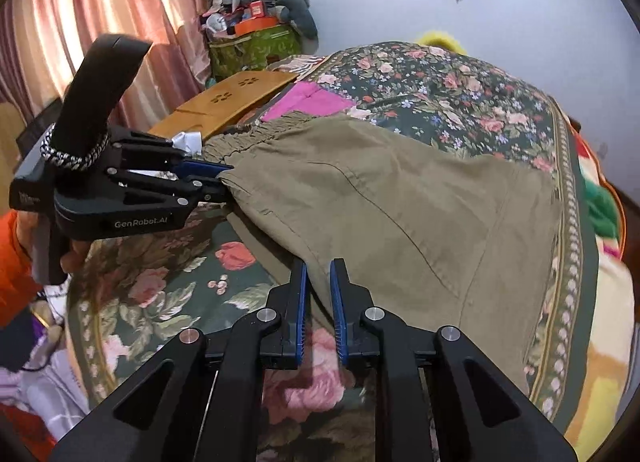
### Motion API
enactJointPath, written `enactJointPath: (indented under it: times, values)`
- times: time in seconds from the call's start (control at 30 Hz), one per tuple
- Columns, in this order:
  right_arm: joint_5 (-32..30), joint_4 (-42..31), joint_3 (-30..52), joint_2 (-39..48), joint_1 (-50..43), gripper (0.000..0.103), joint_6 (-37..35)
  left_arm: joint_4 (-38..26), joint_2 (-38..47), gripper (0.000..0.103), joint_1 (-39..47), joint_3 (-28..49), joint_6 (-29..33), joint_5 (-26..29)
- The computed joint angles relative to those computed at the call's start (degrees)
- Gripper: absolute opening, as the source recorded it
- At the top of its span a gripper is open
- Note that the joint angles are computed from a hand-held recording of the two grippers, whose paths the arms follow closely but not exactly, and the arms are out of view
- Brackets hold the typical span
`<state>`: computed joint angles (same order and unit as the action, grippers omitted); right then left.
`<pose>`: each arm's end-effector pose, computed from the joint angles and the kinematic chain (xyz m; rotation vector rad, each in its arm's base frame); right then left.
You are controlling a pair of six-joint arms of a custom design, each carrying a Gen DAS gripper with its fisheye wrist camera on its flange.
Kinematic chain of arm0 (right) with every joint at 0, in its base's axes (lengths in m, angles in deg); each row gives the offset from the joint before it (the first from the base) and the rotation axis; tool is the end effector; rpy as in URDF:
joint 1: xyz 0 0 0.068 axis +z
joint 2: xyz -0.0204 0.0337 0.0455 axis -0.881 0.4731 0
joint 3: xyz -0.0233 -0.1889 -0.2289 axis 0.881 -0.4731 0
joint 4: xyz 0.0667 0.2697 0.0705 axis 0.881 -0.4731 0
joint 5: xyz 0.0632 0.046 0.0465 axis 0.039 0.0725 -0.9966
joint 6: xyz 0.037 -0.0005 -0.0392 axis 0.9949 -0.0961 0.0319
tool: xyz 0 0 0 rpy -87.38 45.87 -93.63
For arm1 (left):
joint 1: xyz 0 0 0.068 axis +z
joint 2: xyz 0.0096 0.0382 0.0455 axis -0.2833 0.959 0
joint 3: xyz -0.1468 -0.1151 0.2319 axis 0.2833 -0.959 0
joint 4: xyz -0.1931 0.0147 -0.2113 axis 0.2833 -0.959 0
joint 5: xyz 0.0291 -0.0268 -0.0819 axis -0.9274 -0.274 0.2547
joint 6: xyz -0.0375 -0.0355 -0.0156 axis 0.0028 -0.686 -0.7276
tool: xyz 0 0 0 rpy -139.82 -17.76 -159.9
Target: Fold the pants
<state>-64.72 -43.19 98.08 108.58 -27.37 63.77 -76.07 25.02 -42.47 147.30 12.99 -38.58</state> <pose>0.1734 0.1168 0.2923 -0.3870 2.4226 0.3376 0.2630 -0.1302 0.2633 0.7849 2.4795 -0.1710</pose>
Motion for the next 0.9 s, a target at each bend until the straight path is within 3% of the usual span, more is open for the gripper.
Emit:
enactJointPath:
  times: [0.1,0.13,0.23,0.3,0.57,0.73,0.9]
  values:
    - [-1.9,-1.1,0.0,-1.9,-1.2,0.013,1.5,-2.2,-1.4,0.025,1.2,0.8,0.2,1.4]
    - [-2.6,-1.2,-0.2,-2.8,-1.9,0.013,2.2,-2.8,-1.8,0.032,1.7,1.1,0.2,1.6]
    - [-3.0,-1.9,0.2,-4.5,-3.3,0.015,4.0,-3.8,-3.0,0.068,4.0,1.9,-0.7,2.7]
    - [-3.6,-1.6,0.5,-5.2,-4.7,0.02,4.8,-3.6,-3.7,0.07,6.0,2.6,-1.2,4.0]
    - [-2.0,1.0,2.4,-1.8,-8.4,0.056,6.6,-3.4,3.1,0.079,11.0,9.4,-3.9,5.4]
    - [-5.3,3.7,1.8,1.9,-9.5,0.061,6.9,-3.4,9.5,0.079,10.2,11.8,-5.1,6.1]
    - [-8.7,3.3,0.0,5.9,-10.6,0.061,7.7,-0.4,12.5,0.079,8.2,9.0,-4.3,1.1]
